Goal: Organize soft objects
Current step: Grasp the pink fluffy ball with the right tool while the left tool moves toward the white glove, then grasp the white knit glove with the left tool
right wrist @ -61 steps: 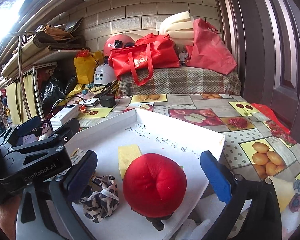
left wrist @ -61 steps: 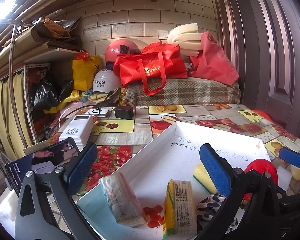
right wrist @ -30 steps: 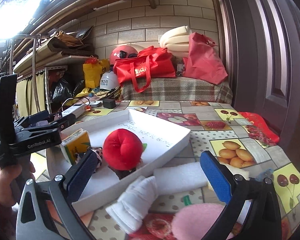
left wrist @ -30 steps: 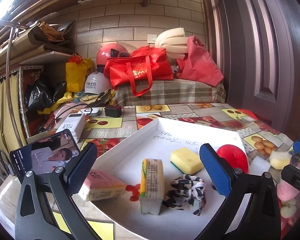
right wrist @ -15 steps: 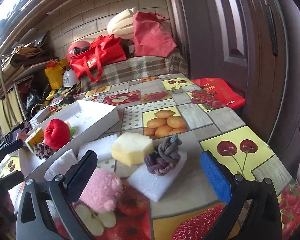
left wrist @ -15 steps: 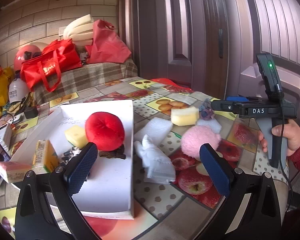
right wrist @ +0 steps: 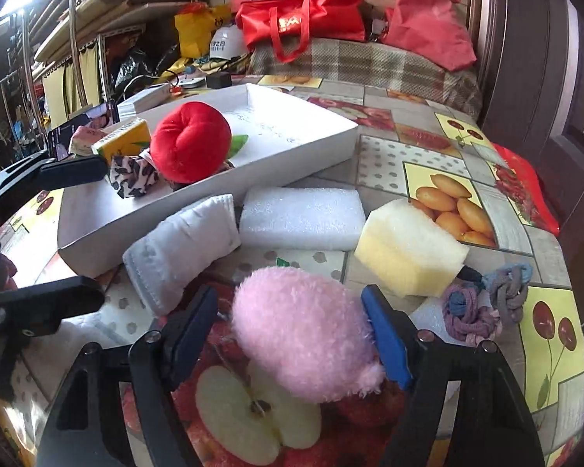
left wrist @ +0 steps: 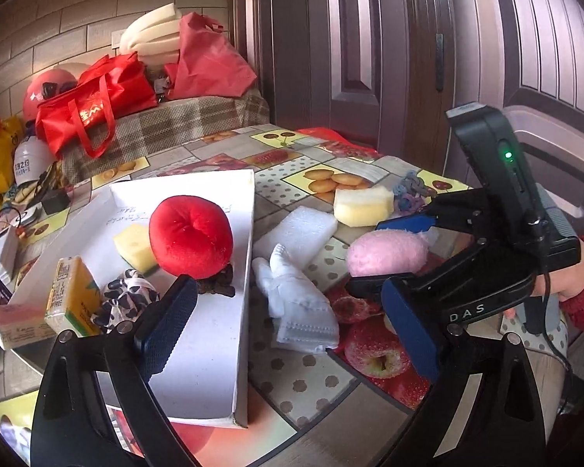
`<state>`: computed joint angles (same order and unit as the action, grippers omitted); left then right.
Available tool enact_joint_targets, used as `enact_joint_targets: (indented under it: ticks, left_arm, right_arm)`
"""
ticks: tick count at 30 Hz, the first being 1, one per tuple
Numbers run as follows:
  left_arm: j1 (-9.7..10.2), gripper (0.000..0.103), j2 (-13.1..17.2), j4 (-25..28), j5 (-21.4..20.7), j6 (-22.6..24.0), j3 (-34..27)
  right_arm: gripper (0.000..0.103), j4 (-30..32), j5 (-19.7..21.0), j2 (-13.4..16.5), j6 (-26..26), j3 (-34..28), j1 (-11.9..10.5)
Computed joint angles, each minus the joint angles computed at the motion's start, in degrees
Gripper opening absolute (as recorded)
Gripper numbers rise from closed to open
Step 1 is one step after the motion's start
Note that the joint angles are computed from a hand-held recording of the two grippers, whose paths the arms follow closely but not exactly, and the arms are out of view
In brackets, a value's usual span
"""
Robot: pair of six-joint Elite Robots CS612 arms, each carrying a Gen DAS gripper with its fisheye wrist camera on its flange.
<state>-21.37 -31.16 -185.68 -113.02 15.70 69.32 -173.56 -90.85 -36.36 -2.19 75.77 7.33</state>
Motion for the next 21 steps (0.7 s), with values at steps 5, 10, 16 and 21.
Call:
enact_joint_targets:
  ticks: [5,10,16,21]
  left_arm:
    - [0.57,0.097,0.1,-0.7,-5.4,1.8,0.1]
    - [1.05,0.097,0.0,2.7,-11.1,3.5,-0.4]
    - [0.12,0.097,-0.6,8.4,-7.6,4.9,-0.8]
    - [-1.16,0.097,-0.2,10.0,-5.5,5.5,-1.8]
  right_arm:
    - [0.044,1.9,2.2,-0.6,2.0,0.8,-1.0]
    - [0.043,-5.0,2.9,-1.7,4.3,4.0,-1.5]
    - [0.043,-12.3,1.5,-2.3,6.9,6.3,-1.6]
    - [0.044,-12.8,2.7,-2.2,9.2,6.4,-2.2]
